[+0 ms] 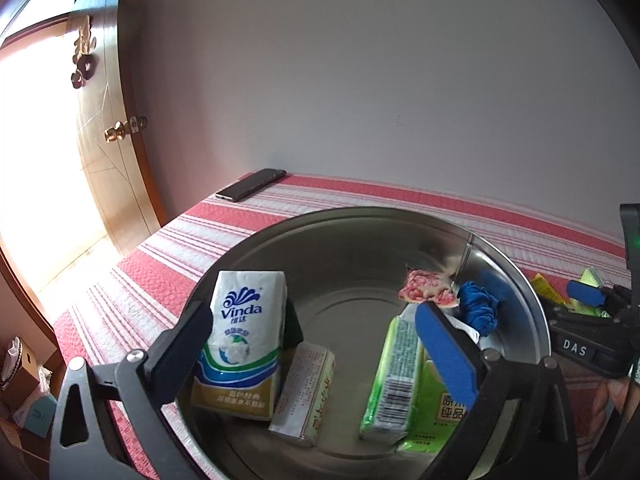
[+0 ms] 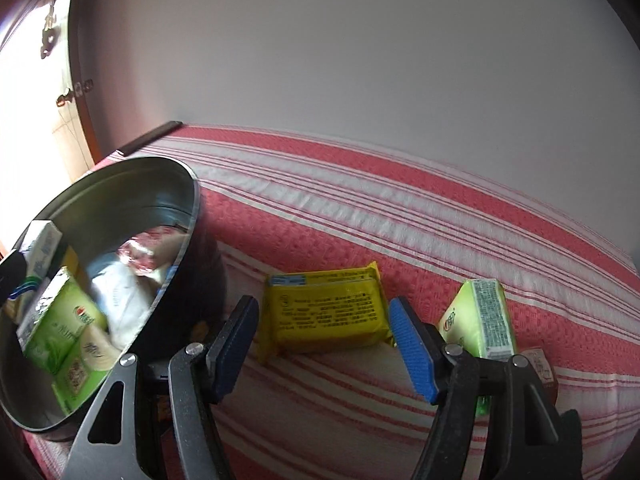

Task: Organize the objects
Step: 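Grasp the yellow wrapped packet with the right tool and lift it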

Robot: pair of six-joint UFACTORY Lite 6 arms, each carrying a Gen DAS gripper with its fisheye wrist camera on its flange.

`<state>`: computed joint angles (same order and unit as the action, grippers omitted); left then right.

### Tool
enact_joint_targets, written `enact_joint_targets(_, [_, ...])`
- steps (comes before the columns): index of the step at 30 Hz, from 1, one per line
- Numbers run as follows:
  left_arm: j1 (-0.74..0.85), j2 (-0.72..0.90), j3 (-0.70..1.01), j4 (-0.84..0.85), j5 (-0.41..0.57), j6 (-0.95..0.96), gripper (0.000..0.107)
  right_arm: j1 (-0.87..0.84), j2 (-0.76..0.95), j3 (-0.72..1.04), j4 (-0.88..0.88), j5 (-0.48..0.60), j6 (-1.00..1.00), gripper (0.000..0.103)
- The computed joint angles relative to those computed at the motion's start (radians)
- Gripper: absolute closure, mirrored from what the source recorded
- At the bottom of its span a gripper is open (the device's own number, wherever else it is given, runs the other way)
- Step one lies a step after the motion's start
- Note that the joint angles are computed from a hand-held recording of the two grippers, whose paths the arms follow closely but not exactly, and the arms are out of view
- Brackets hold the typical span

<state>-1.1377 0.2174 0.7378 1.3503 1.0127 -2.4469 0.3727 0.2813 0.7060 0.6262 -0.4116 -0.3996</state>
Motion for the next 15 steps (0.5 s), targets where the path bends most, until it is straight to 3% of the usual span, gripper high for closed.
enact_joint_targets(15, [-0.002, 0.008, 0.009, -0.012, -0.018, 0.023, 0.004, -0.048, 0.089, 0.116, 0.167, 0.066, -0.325, 0.033])
